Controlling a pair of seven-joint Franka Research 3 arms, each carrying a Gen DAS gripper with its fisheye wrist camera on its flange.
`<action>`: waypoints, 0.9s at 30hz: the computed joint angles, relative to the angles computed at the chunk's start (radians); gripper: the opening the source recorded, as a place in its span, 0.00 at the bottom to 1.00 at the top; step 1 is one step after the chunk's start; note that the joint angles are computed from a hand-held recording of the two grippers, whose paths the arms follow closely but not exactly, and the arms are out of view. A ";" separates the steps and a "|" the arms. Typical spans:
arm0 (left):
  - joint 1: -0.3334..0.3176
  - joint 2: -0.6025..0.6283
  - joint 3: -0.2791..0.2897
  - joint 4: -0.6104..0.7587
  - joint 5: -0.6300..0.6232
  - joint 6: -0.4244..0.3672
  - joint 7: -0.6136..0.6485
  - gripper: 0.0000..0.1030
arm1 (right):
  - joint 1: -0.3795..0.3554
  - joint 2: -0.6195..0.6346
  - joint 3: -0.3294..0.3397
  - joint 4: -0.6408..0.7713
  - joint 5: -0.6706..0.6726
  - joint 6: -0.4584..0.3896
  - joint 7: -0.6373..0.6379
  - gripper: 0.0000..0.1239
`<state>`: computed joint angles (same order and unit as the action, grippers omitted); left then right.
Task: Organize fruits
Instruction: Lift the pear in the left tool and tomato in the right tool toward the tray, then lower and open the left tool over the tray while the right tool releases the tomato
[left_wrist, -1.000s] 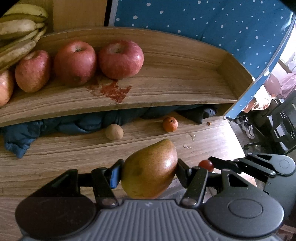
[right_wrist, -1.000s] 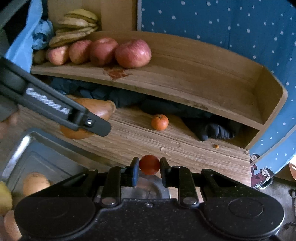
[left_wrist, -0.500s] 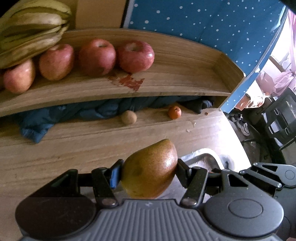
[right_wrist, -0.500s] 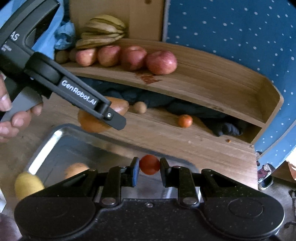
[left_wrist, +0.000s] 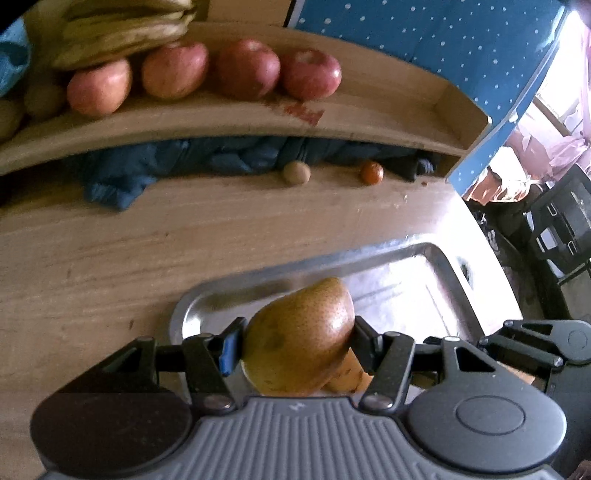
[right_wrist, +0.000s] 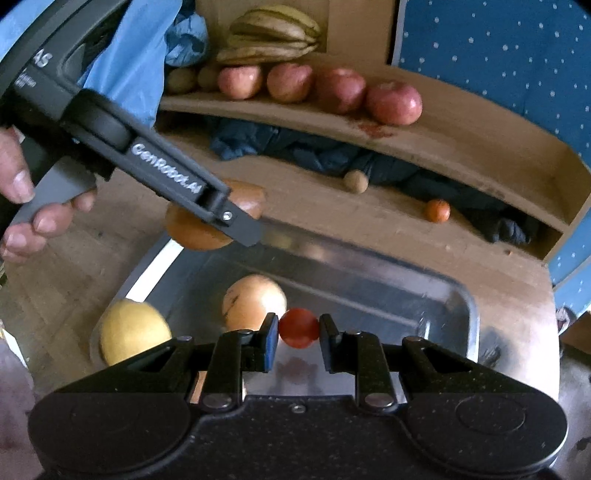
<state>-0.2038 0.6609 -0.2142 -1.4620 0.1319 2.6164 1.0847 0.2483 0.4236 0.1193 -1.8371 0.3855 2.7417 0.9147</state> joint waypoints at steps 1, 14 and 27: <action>0.003 -0.010 -0.001 -0.020 -0.001 0.005 -0.001 0.62 | 0.005 -0.002 -0.004 -0.004 -0.005 -0.004 0.010 0.20; 0.026 -0.061 -0.016 -0.134 -0.020 0.038 0.002 0.62 | 0.027 0.012 -0.031 0.014 -0.060 -0.080 0.110 0.20; 0.028 -0.061 -0.025 -0.142 -0.037 0.013 0.025 0.62 | 0.034 0.014 -0.034 0.023 -0.094 -0.119 0.136 0.20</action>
